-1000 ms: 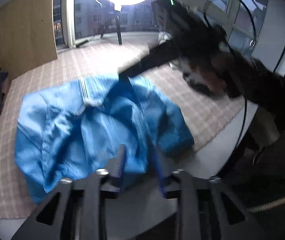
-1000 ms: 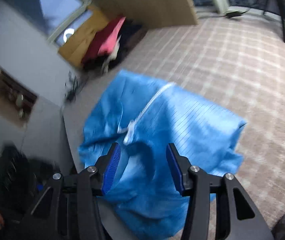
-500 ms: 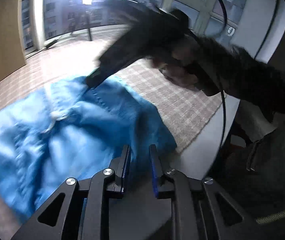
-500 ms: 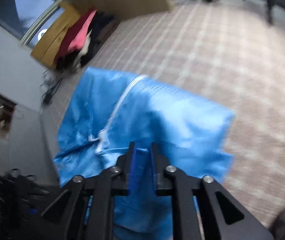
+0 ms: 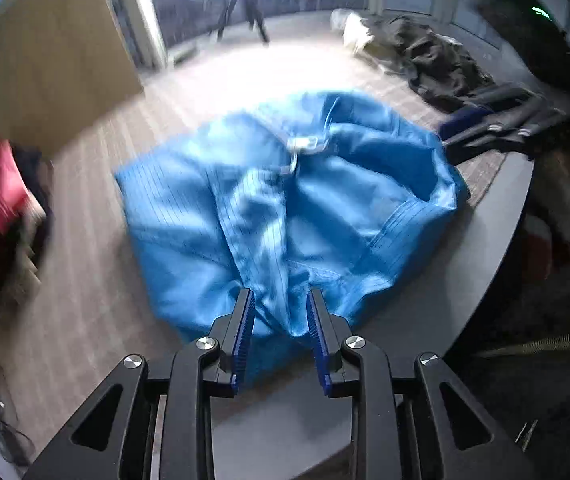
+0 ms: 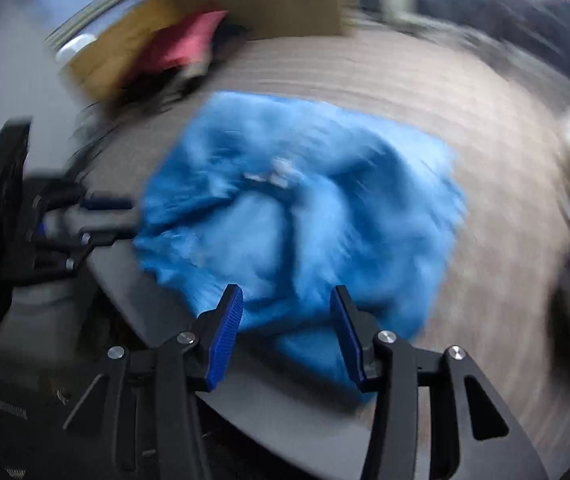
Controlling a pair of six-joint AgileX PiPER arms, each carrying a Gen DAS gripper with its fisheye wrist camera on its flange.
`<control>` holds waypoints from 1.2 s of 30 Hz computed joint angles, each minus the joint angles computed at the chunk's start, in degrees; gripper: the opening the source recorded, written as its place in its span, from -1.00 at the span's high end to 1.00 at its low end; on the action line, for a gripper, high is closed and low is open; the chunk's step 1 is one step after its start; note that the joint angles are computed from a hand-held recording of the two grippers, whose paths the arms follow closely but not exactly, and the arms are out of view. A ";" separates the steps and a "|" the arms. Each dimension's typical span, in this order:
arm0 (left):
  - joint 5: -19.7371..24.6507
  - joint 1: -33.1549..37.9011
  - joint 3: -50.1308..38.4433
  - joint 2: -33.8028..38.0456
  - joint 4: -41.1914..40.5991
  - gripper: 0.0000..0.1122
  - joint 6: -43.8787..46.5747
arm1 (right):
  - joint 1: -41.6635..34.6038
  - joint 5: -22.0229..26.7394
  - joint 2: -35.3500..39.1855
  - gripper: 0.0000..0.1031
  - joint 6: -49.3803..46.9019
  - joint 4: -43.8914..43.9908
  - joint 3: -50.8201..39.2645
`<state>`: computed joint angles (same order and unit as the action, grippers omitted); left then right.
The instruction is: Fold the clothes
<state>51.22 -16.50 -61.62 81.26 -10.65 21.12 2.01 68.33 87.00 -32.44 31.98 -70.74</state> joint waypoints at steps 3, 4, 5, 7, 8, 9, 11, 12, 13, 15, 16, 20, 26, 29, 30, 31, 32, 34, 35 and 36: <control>1.33 -0.68 -1.69 3.26 -0.63 0.51 0.46 | -0.57 -1.38 -2.47 0.13 8.71 0.86 3.81; 1.31 -1.68 -1.94 4.19 1.45 0.50 -0.40 | 0.33 -2.42 -2.61 0.13 11.86 0.39 4.52; 1.34 -2.70 -2.23 5.13 3.57 0.50 -1.32 | 1.01 -2.67 -2.07 0.13 13.14 1.10 4.75; 2.90 -2.73 -3.56 7.43 3.73 0.52 -0.80 | 2.33 -3.24 -0.85 0.13 15.52 2.52 5.09; 3.49 -2.02 -4.18 8.26 2.48 0.63 0.50 | 2.90 -3.79 0.15 0.13 16.25 2.92 5.02; 4.10 -1.36 -4.81 9.10 1.35 0.70 1.71 | 3.22 -4.58 0.98 0.13 16.30 3.69 5.43; 3.48 -1.23 -5.25 9.71 1.85 0.91 2.97 | 3.64 -5.83 2.54 0.31 16.15 5.24 6.21; 3.16 -1.10 -5.43 9.90 2.03 0.92 3.67 | 3.05 -5.31 2.63 0.70 15.44 5.76 6.77; 4.10 0.18 -5.95 9.98 0.20 0.92 5.43 | 2.55 -5.02 2.68 0.85 15.03 6.33 7.38; 6.17 2.71 -7.08 10.22 -3.29 0.92 8.69 | 1.52 -5.20 2.04 0.85 15.07 7.74 8.40; 7.09 4.02 -7.39 10.05 -4.88 0.90 9.87 | 0.84 -4.99 1.22 0.87 14.70 8.12 8.48; 9.56 7.31 -6.88 8.35 -8.63 0.64 13.85 | 3.06 -5.89 -0.71 0.87 18.55 3.76 7.06; 8.69 6.70 -7.06 9.79 -8.03 0.64 13.01 | 7.94 -7.17 0.68 0.87 23.21 -2.49 5.06; 8.85 6.18 -7.64 10.61 -7.25 0.84 12.56 | 9.48 -7.74 0.85 0.87 23.48 -5.39 4.65; 10.02 6.98 -8.28 10.83 -8.76 0.84 13.09 | 9.66 -7.57 1.12 0.87 23.54 -5.78 4.56; 11.22 7.78 -8.92 11.07 -10.21 0.84 13.53 | 9.63 -7.34 1.29 0.86 23.89 -6.01 4.43; 12.40 8.56 -9.55 11.30 -11.63 0.76 13.95 | 9.34 -7.10 1.27 0.85 24.21 -5.91 4.36; 11.78 8.52 -10.18 10.46 -11.73 0.66 13.81 | 9.00 -6.63 1.18 0.83 25.42 -5.96 4.02; 11.33 7.99 -10.83 10.55 -10.70 0.71 12.51 | 8.92 -6.48 1.33 0.83 25.92 -6.08 3.72; 10.86 7.14 -11.50 11.30 -9.61 0.71 11.35 | 8.92 -6.42 1.49 0.83 26.36 -6.26 3.42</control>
<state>62.08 -9.36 -73.12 92.56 -20.26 32.47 10.93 61.91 88.49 -6.09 25.71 -67.32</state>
